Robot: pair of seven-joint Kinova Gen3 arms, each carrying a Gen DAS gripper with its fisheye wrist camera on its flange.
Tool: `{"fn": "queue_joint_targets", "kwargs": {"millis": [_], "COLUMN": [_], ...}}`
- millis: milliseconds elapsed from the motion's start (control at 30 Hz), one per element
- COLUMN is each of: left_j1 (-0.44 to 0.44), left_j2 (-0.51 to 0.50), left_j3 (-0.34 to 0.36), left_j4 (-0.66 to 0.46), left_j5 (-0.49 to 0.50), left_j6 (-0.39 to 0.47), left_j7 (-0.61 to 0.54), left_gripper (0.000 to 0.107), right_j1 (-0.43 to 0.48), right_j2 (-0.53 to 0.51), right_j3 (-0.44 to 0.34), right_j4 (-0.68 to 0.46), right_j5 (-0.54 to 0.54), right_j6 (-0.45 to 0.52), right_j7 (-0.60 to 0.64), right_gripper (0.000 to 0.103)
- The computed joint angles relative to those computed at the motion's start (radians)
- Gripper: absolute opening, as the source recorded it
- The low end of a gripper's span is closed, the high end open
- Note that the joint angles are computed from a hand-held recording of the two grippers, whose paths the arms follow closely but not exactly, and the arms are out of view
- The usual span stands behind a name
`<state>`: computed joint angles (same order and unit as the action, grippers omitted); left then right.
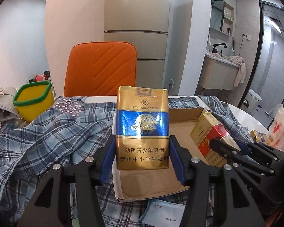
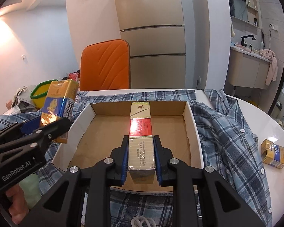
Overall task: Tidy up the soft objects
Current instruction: 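Lower both packs into the cardboard box and open both grippers, then grasp the beige round perforated disc with the left gripper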
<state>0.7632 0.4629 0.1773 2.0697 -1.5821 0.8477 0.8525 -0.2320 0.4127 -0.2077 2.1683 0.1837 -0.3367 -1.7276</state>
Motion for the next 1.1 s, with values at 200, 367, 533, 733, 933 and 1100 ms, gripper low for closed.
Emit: {"fn": "queue_joint_targets", "kwargs": {"millis": [200,367,533,733,933,1100], "left_j1": [0.019,0.019,0.05,0.112,0.184,0.247], "left_j2": [0.006,-0.005,0.007,0.007,-0.013,-0.012], "left_j3": [-0.003,-0.001,0.006,0.017,0.046,0.08], "left_j4": [-0.005,0.011,0.006,0.005,0.028,0.056], "left_j5": [0.018,0.002,0.01,0.004,0.001,0.014], "left_j6": [0.033,0.038,0.113,0.227,0.366,0.466], "left_j7": [-0.006,0.033,0.042,0.039,0.06,0.084], "left_gripper": [0.081,0.089,0.09,0.09,0.098,0.099], "right_j1": [-0.003,0.006,0.012,0.005,0.0,-0.023], "right_j2": [0.003,-0.006,-0.021,-0.065,-0.17,-0.254], "right_j3": [0.009,0.01,0.01,0.032,0.06,0.088], "right_j4": [-0.01,-0.002,0.014,0.056,0.166,0.281], "right_j5": [-0.012,-0.02,-0.011,-0.026,-0.046,-0.099], "right_j6": [0.019,0.005,-0.016,-0.06,-0.169,-0.28], "right_j7": [-0.006,-0.011,-0.016,-0.021,-0.005,0.049], "right_gripper": [0.037,0.047,0.047,0.047,0.047,0.047]}}
